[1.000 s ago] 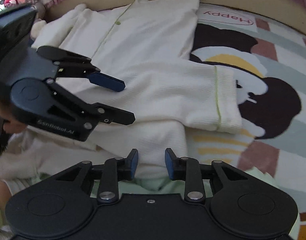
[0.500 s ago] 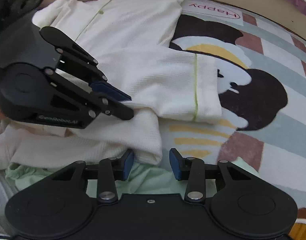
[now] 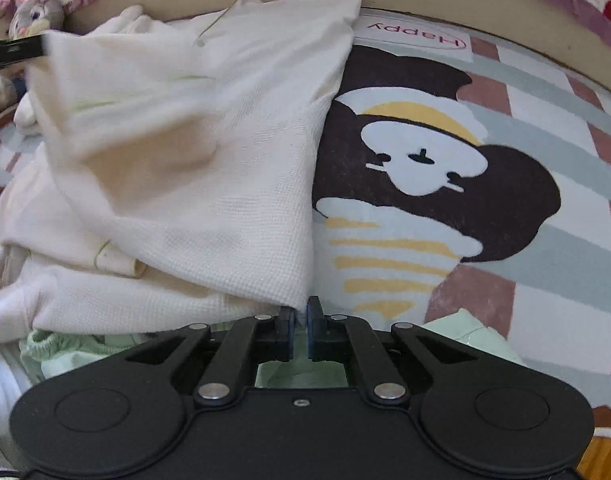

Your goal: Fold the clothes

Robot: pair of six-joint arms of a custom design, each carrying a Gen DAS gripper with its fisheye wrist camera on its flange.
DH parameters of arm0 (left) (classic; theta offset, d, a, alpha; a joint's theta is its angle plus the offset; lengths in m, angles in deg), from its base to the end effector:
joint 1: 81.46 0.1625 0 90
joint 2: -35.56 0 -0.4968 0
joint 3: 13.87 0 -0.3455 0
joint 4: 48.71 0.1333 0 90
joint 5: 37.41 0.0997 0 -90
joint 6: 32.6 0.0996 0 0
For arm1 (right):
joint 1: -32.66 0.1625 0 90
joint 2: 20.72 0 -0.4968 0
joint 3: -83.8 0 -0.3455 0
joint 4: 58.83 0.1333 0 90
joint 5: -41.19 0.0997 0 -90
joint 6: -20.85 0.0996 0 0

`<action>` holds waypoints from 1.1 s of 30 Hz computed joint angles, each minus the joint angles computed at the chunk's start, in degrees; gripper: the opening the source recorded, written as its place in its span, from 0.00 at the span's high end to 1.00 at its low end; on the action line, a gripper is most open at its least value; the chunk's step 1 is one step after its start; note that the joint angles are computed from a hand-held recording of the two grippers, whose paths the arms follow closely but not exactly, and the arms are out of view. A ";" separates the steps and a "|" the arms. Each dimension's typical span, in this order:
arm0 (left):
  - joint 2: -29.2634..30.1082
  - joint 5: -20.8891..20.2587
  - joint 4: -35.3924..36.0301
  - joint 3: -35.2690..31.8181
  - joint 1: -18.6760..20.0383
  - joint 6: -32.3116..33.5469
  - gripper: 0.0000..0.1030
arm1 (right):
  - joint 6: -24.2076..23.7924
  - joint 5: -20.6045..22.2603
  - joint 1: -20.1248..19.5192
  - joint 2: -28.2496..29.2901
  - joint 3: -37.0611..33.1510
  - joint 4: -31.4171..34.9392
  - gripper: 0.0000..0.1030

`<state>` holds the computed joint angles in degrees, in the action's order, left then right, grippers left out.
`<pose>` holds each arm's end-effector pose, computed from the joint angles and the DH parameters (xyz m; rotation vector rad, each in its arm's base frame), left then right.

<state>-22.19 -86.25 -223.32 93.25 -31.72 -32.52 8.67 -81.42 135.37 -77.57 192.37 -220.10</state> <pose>-0.2456 -0.5977 0.3167 0.5755 2.4213 -1.0559 0.2114 -0.5753 0.2615 0.4226 -2.5092 0.4413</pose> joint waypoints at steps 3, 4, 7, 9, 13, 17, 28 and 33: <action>-4.65 1.61 4.57 4.68 0.07 -9.45 0.99 | 1.16 0.30 0.12 0.28 -0.22 -1.51 0.95; -5.75 1.51 5.99 5.63 0.34 -12.08 0.99 | 0.79 0.28 0.41 0.38 -0.54 -1.66 0.95; -7.92 0.17 11.39 7.24 1.39 -19.63 0.99 | 0.04 -0.36 1.00 0.32 -1.63 -0.15 0.95; -8.94 -0.85 15.36 7.79 2.12 -24.21 0.99 | 1.41 -0.15 0.69 -0.15 -2.04 2.12 0.95; -9.54 3.33 20.94 8.70 1.15 -26.00 0.96 | 3.27 -2.03 0.88 0.08 -2.37 5.19 0.95; -10.68 11.10 30.52 6.78 -0.09 -29.20 0.96 | 6.53 -4.84 1.26 0.24 -3.39 9.16 0.96; -6.76 -2.14 23.63 -1.07 3.61 -9.58 0.32 | 9.27 5.14 0.12 -0.61 -6.60 3.92 0.77; -0.32 2.94 34.47 -6.92 5.25 -10.62 0.36 | 3.65 12.87 0.77 4.92 -13.11 5.89 0.73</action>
<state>-22.51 -83.31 -188.85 86.33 -26.47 -43.14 12.33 -68.55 136.14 -72.65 179.25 -214.21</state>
